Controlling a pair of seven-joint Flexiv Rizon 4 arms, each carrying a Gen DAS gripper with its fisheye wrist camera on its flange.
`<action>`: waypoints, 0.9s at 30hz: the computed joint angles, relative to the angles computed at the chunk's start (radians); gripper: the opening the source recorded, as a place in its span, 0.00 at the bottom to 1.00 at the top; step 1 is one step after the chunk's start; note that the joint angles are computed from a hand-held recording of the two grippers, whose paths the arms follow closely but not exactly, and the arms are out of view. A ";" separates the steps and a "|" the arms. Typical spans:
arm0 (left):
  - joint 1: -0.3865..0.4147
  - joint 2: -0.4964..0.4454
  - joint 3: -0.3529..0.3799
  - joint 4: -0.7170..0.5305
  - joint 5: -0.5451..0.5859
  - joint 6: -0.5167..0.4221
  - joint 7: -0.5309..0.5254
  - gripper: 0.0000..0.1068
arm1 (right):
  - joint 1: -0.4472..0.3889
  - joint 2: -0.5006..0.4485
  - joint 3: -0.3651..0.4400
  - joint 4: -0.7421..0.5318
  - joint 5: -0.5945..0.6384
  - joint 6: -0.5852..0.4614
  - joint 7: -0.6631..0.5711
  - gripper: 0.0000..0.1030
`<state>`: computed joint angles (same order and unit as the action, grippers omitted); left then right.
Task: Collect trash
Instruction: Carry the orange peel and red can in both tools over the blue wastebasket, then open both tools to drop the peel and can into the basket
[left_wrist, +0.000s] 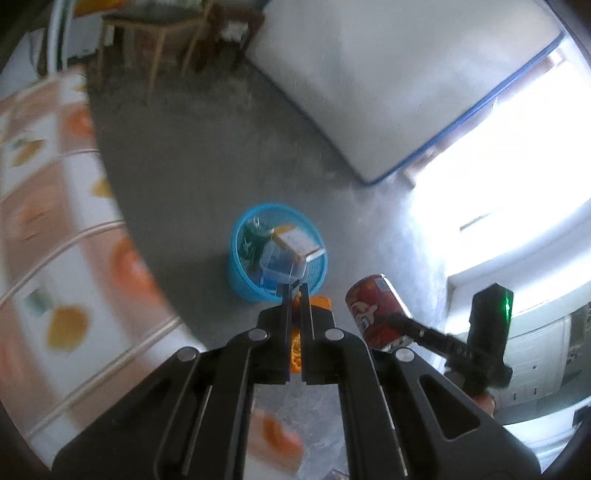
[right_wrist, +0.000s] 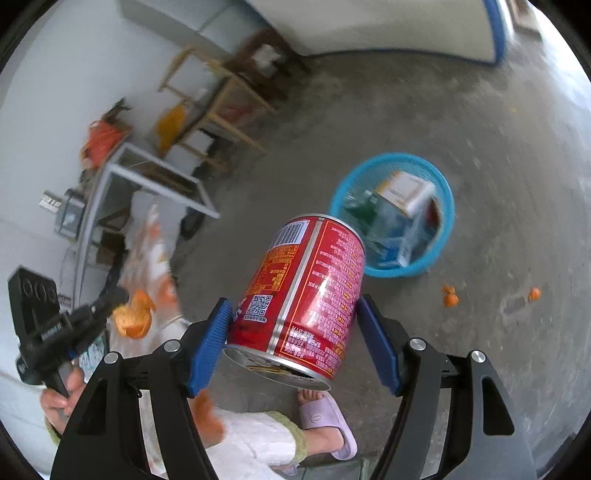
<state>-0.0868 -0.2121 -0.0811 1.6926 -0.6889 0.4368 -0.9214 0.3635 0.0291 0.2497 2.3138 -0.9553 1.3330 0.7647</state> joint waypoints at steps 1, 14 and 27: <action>-0.016 -0.025 -0.009 -0.022 0.033 0.012 -0.026 0.02 | -0.010 -0.008 -0.009 0.015 -0.020 0.020 0.019 0.66; -0.184 -0.382 -0.055 -0.391 0.349 0.110 -0.301 0.53 | -0.104 -0.225 -0.237 -0.012 -0.198 0.218 0.029 0.67; -0.057 -0.069 -0.072 -0.073 0.128 0.204 -0.017 0.58 | -0.120 -0.121 -0.231 0.065 -0.549 0.140 0.395 0.67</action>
